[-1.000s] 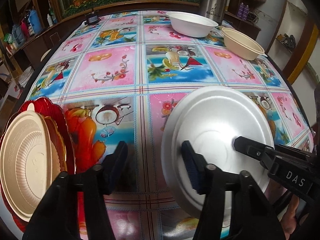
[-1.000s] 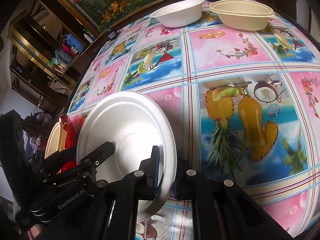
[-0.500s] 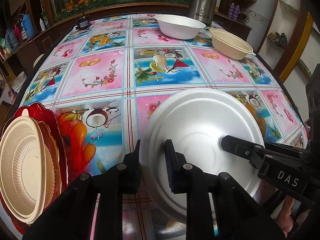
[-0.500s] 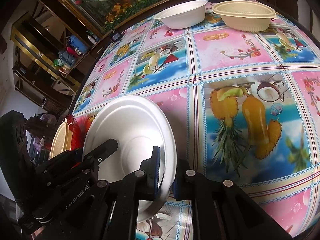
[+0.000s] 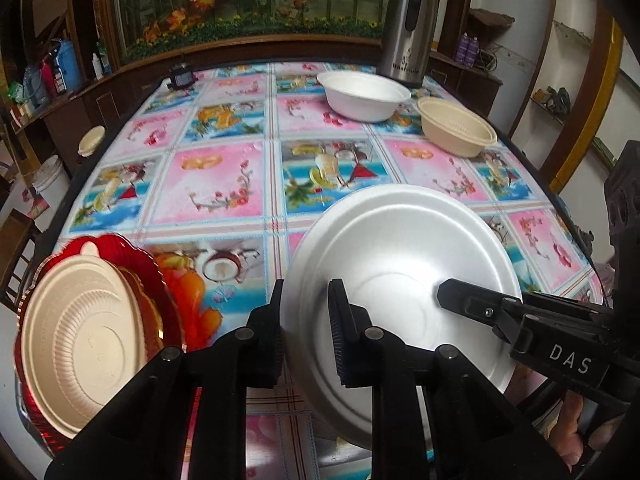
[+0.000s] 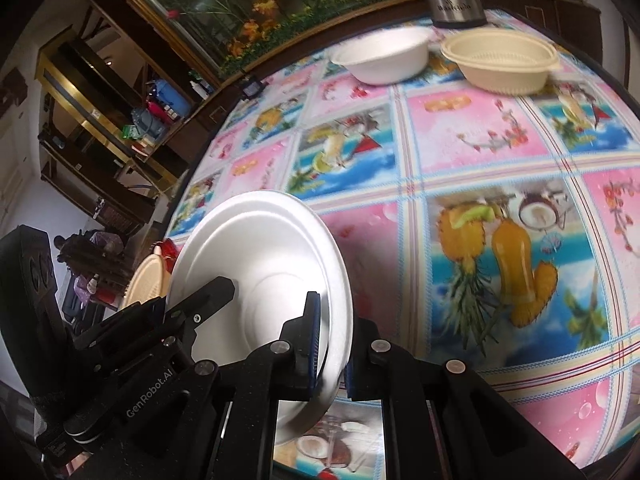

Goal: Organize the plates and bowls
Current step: 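Carry the white plate upright with the left tool over the stack, then lower the white plate onto the beige plates and open the left tool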

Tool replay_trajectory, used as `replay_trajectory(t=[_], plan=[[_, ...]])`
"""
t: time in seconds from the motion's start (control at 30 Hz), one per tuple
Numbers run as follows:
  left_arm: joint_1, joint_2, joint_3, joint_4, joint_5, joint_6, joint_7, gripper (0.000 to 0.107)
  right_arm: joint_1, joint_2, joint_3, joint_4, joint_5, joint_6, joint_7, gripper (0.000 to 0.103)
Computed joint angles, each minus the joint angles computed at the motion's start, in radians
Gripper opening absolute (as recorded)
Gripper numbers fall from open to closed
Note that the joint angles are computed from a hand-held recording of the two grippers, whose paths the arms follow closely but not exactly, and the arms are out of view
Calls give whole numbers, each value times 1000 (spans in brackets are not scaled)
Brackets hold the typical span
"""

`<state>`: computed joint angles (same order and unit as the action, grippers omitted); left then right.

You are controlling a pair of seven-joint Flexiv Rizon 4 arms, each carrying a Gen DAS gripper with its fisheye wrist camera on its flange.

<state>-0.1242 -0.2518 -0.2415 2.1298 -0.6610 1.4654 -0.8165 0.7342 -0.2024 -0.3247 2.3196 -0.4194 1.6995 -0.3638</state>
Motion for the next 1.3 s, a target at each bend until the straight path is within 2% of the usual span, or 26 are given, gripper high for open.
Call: replay_trajectory(t=[0.07, 0.17, 0.23, 0.3, 0.37, 0.5, 0.63, 0.8, 0.9, 1.0, 1.17, 1.3], plan=[[15, 14, -26, 13, -39, 38, 26, 17, 31, 10, -34, -1, -15, 9, 1, 9], [46, 31, -83, 30, -123, 101, 97, 17, -4, 15, 12, -25, -6, 6, -20, 9], [66, 40, -110, 33, -177, 118, 136, 17, 9, 17, -2, -37, -25, 4, -19, 9], [74, 45, -124, 33, -230, 122, 172, 17, 2, 17, 6, -52, -44, -6, -17, 9], [63, 49, -108, 28, -258, 119, 187, 17, -3, 14, 10, -67, -72, -11, -6, 9], [47, 61, -83, 20, -342, 113, 242, 17, -166, -22, 215, -144, -26, -48, -57, 9], [19, 74, -25, 8, -375, 115, 263, 17, -236, -51, 324, -218, -2, -90, -104, 9], [3, 101, 8, 4, -483, 152, 349, 17, -248, -86, 375, -307, 0, -106, -149, 9], [-6, 108, 52, 1, -482, 154, 340, 17, -263, -110, 422, -364, 24, -130, -194, 9], [-1, 109, 89, 6, -433, 149, 300, 17, -263, -138, 453, -412, 46, -144, -233, 9], [34, 110, 147, 24, -262, 116, 163, 17, -315, -210, 576, -511, 144, -197, -345, 9], [73, 100, 186, 24, -124, 52, 53, 17, -302, -250, 607, -567, 194, -250, -414, 10]])
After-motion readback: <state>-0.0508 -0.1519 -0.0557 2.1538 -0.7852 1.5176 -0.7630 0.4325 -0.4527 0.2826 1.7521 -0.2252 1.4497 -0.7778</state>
